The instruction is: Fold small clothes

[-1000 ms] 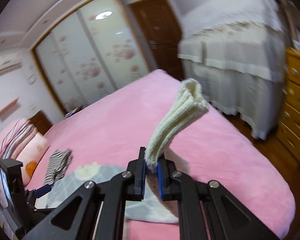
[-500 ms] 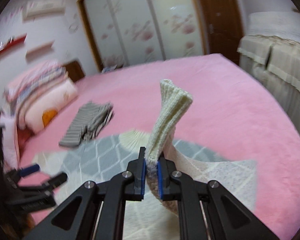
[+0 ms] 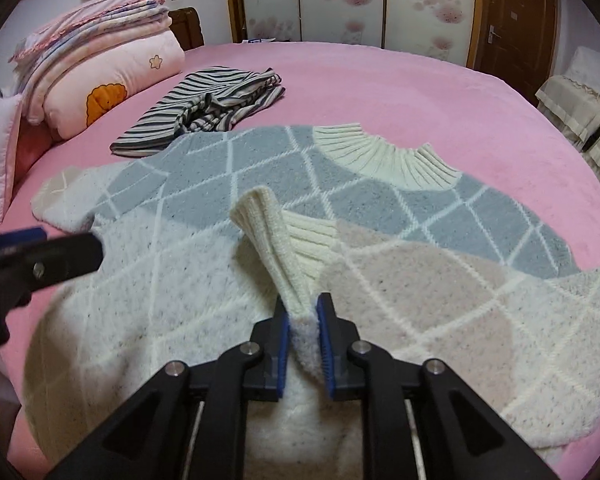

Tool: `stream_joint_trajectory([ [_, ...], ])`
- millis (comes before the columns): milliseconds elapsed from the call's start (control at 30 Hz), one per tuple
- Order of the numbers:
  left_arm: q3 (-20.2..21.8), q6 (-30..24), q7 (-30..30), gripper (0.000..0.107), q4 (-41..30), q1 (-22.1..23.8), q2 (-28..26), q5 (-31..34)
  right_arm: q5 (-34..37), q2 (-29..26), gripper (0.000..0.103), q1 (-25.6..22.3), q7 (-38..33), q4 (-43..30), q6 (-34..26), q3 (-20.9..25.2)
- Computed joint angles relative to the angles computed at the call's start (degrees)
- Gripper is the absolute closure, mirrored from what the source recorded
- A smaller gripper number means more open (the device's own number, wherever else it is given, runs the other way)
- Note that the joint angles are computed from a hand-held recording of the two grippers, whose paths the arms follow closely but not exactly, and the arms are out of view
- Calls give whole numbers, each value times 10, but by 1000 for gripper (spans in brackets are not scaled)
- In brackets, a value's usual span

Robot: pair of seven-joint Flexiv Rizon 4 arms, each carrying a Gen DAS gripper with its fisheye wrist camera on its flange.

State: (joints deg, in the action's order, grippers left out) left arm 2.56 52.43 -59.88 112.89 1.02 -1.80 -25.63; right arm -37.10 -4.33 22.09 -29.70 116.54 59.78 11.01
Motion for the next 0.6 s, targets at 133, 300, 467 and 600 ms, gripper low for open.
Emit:
stream_joint_trajectory([
  [133,-9,-23,25,6,-9,-3,-10,-39,-7,21,58,-4,1,13,8,3],
  [300,-16,-73,46,6,-20,-6,-21,-82,-23,68,56,-17,19,43,5,15],
  [467,-25,-125,47,9,-37,-7,-41,-131,-27,122,56,-36,44,81,-17,34],
  [600,-36,-157,24,30,-59,-12,-68,-139,-10,160,56,-48,51,107,-45,47],
])
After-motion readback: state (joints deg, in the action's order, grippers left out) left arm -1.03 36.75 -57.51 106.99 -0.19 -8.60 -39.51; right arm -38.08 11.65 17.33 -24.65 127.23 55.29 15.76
